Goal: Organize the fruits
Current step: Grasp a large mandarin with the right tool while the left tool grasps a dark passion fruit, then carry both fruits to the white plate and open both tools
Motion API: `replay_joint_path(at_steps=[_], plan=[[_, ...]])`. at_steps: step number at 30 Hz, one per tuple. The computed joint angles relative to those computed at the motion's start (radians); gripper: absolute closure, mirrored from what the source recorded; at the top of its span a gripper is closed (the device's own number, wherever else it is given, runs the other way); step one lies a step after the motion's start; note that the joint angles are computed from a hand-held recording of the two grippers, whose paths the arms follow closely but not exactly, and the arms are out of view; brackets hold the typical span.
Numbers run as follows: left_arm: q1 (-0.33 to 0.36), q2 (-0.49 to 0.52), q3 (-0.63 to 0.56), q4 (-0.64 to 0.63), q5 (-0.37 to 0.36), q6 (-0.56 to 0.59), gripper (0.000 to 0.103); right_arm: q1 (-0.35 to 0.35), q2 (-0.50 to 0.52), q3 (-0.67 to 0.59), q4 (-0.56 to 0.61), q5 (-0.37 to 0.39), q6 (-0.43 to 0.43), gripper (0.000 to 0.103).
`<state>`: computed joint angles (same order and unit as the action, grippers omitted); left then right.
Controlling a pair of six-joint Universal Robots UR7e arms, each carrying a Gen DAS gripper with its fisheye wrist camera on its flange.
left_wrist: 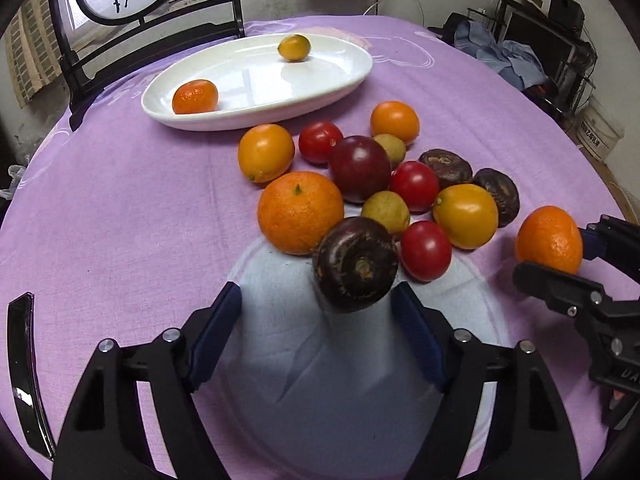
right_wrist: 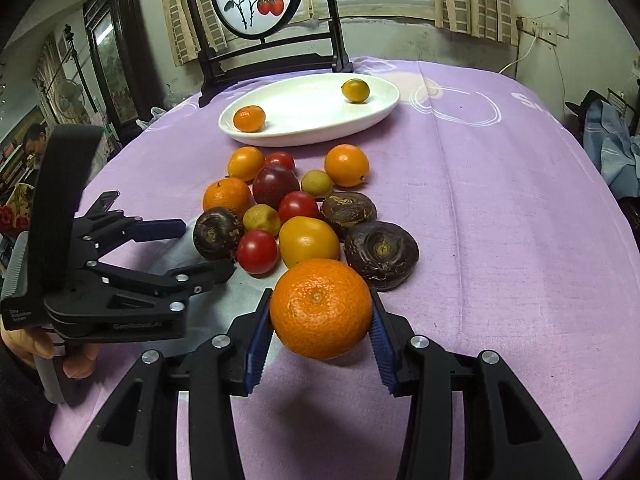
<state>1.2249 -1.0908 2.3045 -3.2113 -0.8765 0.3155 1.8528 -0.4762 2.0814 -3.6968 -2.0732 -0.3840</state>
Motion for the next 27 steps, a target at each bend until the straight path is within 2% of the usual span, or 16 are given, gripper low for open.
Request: replay_joint_path(at_steps=[2,5,8,13,19,24,27], plan=[[-0.007,0.009,-0.011,0.017,0.002,-0.013,0.03,0.001,0.0,0.003,-0.008,0.007,-0.007,0.057],[-0.021,0.024,-0.024,0.024,0.002,-0.018,0.054,0.0,-0.003,0.008,-0.009,0.014,-0.011,0.057],[-0.029,0.026,-0.029,0.038,0.008,-0.053,0.062,-0.002,-0.002,0.005,-0.001,0.011,-0.002,0.057],[-0.026,-0.034,0.001,0.071,-0.025,-0.079,0.062,-0.005,-0.005,0.017,-0.032,0.032,-0.009,0.057],[-0.039,-0.133,0.065,0.05,-0.042,-0.059,0.062,0.0,0.006,0.016,-0.043,0.035,-0.026,0.057],[-0.05,-0.195,0.079,0.051,-0.05,-0.028,0.062,-0.003,-0.001,0.022,-0.057,0.072,-0.02,0.057],[-0.049,-0.209,0.05,0.084,-0.054,-0.023,0.063,0.03,-0.003,0.012,-0.091,0.031,-0.01,0.057]])
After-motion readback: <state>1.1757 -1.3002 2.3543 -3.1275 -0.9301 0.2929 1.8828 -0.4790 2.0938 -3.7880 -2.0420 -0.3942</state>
